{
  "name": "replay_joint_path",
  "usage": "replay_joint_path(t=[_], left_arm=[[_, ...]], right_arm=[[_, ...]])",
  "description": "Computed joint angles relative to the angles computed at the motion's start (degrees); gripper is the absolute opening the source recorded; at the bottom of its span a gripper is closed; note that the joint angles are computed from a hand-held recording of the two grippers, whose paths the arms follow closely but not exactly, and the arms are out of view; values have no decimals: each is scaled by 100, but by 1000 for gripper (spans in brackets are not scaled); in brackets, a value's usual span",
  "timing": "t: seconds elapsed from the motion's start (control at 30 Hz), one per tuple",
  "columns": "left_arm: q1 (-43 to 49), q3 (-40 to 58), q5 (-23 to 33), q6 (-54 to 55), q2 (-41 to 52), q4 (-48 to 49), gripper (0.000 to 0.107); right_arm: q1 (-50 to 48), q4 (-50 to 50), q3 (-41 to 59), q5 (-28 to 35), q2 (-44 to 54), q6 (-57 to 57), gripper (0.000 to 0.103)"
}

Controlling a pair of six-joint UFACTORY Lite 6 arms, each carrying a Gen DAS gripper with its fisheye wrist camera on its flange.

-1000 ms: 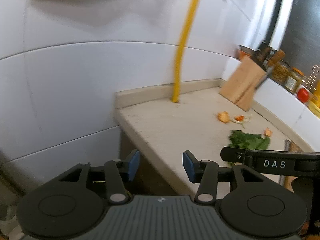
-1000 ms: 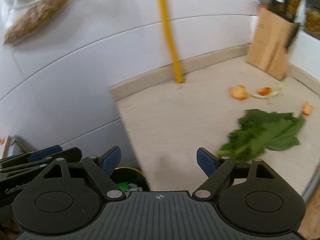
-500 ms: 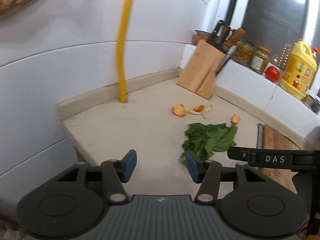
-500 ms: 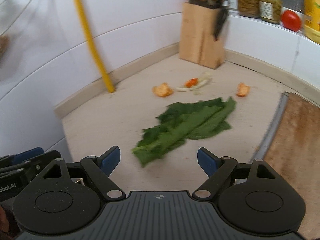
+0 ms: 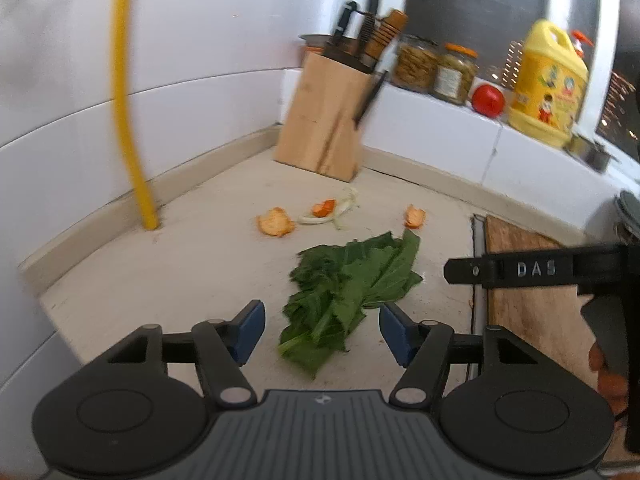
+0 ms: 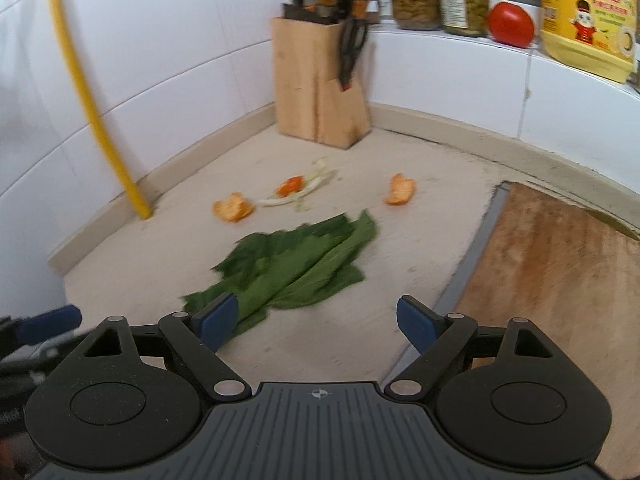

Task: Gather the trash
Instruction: 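Lower both open tools onto the dark green leaves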

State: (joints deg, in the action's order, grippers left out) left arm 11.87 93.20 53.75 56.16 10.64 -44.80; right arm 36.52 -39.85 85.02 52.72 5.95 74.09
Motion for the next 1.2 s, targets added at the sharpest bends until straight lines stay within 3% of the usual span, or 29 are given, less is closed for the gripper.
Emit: replay_joint_path(t=[0.47,0.77,1.2], left_arm=[[-1107,1820,-426,-552,1942,816,60],[-1200,2745,-89,-552,2764,1109,60],[-1139,3256,234,-829,3259,1281,61]], right_arm=[[-1503,666,405,-735,551,-1323,93],[-2235,1659,1570,-1029,1752,-2704,95],[-2249,2785,2815,-907,3026,-3936,95]])
